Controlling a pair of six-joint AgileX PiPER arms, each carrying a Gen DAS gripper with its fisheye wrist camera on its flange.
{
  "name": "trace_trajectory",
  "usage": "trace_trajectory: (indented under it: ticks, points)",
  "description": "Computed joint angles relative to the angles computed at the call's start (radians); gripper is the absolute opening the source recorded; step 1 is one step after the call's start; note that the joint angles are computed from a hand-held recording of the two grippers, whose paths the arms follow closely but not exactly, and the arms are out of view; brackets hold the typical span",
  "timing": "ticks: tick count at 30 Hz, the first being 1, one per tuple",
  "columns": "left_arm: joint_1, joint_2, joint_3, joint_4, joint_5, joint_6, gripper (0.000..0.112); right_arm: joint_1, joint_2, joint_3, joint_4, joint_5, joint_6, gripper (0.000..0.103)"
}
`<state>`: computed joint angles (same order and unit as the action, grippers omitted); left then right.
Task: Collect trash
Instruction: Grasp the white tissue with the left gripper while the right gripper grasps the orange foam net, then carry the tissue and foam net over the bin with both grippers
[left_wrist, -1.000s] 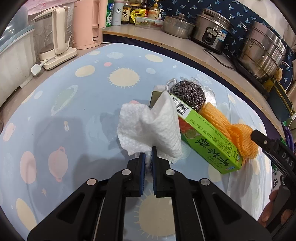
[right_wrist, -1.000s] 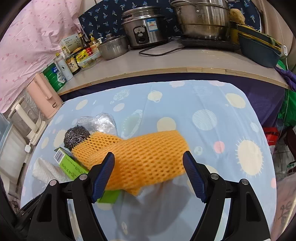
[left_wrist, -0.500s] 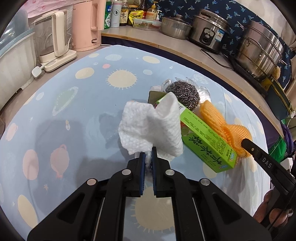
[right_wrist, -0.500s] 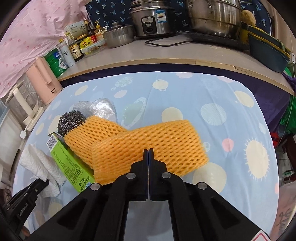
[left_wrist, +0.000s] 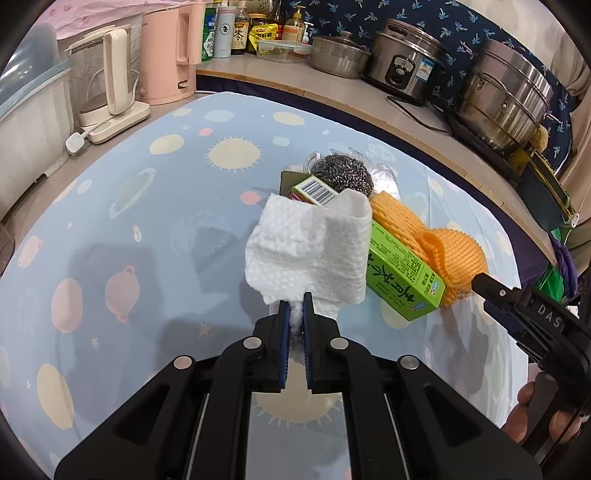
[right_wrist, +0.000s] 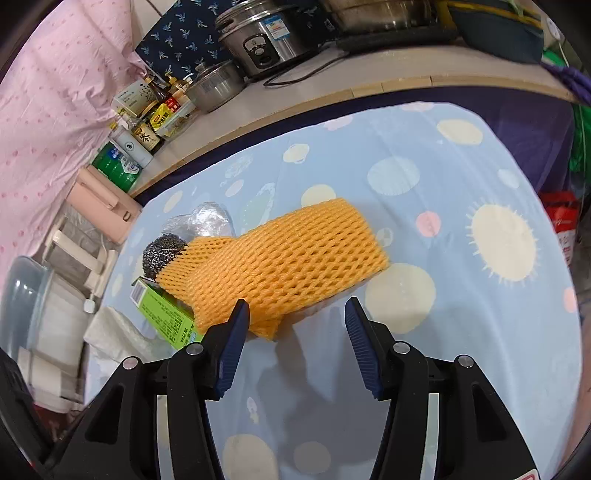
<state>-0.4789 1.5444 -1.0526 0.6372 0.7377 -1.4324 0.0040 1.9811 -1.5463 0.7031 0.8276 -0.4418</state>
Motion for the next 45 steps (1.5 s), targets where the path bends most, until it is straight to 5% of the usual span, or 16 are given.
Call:
trace_trajectory:
  ticks: [8, 12, 13, 15, 17, 28, 45]
  points:
    - [0.020, 0.031, 0.004, -0.020, -0.033, 0.014, 0.006, -0.047, 0.167, -0.161, 0.194, 0.180, 0.038, 0.057]
    - [0.031, 0.044, 0.005, -0.029, -0.050, 0.024, 0.006, -0.058, 0.205, -0.215, 0.236, 0.189, 0.075, 0.057]
    - [0.032, 0.046, 0.005, -0.029, -0.052, 0.025, 0.006, -0.057, 0.204, -0.219, 0.239, 0.181, 0.073, 0.054]
    - [0.031, 0.048, 0.003, -0.028, -0.052, 0.024, 0.006, -0.052, 0.207, -0.245, 0.214, 0.183, 0.078, 0.024]
    - [0.031, 0.047, 0.003, -0.028, -0.053, 0.022, 0.006, -0.044, 0.189, -0.238, 0.189, 0.166, 0.073, 0.016]
    - [-0.086, -0.017, -0.039, 0.020, 0.056, -0.038, 0.006, -0.061, -0.128, 0.042, 0.069, -0.039, -0.052, 0.010]
    - [-0.428, 0.000, -0.215, 0.079, 0.282, -0.152, 0.006, -0.403, -0.433, 0.299, 0.099, 0.086, -0.292, 0.010]
